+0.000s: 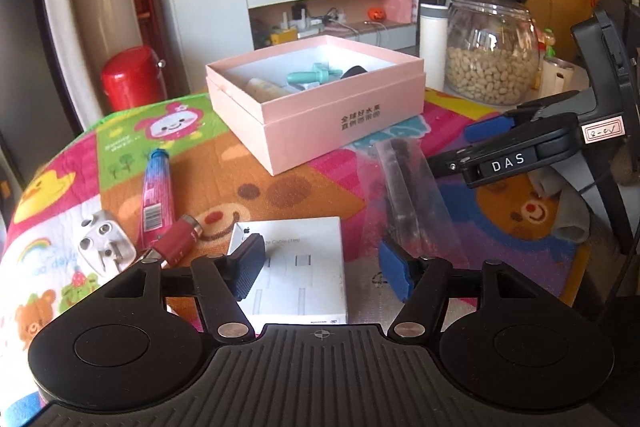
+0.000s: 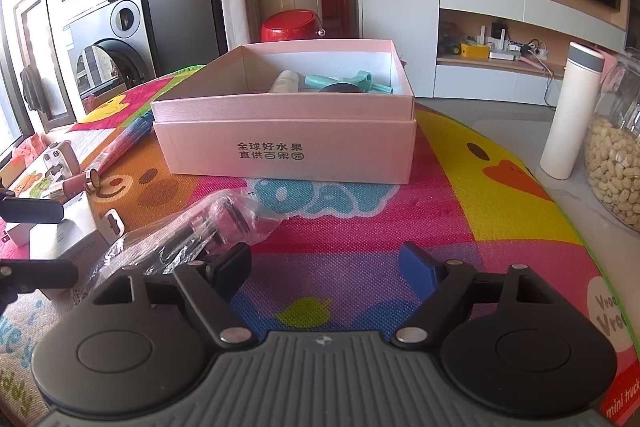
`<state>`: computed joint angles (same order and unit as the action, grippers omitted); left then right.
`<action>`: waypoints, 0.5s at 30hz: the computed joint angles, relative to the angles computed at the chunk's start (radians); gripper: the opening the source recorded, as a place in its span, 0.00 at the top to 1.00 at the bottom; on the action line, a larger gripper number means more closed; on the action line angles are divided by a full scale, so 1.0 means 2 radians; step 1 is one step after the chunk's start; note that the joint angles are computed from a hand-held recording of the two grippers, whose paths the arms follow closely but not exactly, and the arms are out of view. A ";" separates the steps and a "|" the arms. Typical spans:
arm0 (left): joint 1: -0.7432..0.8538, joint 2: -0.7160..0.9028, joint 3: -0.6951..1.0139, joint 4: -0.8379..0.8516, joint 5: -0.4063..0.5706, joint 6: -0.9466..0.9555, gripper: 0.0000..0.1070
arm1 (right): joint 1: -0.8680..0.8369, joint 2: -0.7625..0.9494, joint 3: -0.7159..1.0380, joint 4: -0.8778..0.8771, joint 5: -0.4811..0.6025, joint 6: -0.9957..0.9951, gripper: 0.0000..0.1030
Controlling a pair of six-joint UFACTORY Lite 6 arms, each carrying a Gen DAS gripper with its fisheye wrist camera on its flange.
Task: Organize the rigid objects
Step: 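Grasp the white USB-C cable box with the left tool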
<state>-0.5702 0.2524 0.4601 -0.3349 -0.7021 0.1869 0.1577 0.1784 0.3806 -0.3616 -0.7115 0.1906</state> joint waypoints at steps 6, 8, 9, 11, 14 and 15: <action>0.010 0.002 0.004 0.044 0.010 -0.042 0.21 | 0.000 0.001 0.001 -0.003 0.001 0.001 0.20; 0.008 0.005 0.006 0.044 0.007 -0.042 0.18 | 0.000 0.001 0.001 -0.002 0.001 0.001 0.20; 0.008 0.005 0.005 0.048 0.006 -0.046 0.18 | 0.000 0.001 0.001 -0.002 0.001 0.001 0.20; 0.011 0.002 0.002 0.057 0.006 -0.053 0.17 | 0.000 0.001 0.001 -0.002 0.000 0.001 0.20; 0.014 -0.015 -0.008 0.064 0.010 -0.056 0.21 | 0.000 0.001 0.001 -0.002 0.000 0.001 0.19; 0.011 -0.026 -0.018 0.058 0.002 -0.049 0.22 | 0.000 0.001 0.001 -0.003 0.000 0.001 0.19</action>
